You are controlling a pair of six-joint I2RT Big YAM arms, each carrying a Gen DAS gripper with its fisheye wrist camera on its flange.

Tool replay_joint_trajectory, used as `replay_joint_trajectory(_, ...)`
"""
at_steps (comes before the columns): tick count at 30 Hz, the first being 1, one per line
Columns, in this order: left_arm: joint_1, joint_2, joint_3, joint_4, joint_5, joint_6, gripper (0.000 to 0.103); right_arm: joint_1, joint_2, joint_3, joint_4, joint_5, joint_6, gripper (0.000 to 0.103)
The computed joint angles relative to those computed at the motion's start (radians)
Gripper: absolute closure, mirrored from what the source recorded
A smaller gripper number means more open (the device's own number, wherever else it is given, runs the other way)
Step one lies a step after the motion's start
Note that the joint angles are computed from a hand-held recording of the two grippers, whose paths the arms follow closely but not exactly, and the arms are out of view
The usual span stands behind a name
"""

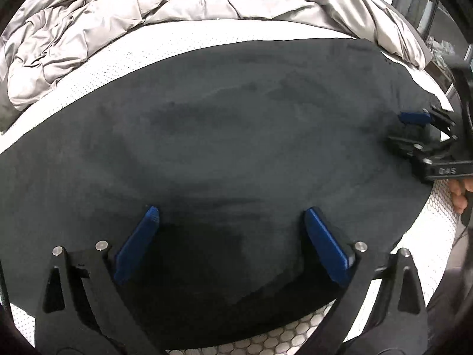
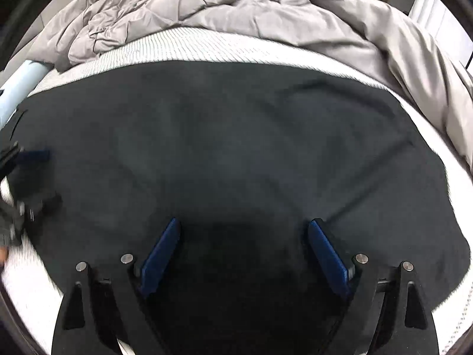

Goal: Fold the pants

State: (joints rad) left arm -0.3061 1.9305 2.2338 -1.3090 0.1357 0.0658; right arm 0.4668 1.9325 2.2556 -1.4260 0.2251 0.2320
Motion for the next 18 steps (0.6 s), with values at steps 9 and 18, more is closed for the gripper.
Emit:
replay_joint_trajectory(9,-0.002,-0.044,-0.007,0.054,-0.008,-0.115,0.011,-0.027,-0.225,-0.245,0.168,-0.052,0.112,0.014)
replay_joint_trajectory(18,-0.015,0.133,0.199,-0.054,0.001,-0.152,0.008,-0.024,0.063,0.086,0.017,0.098,0.14,0.014)
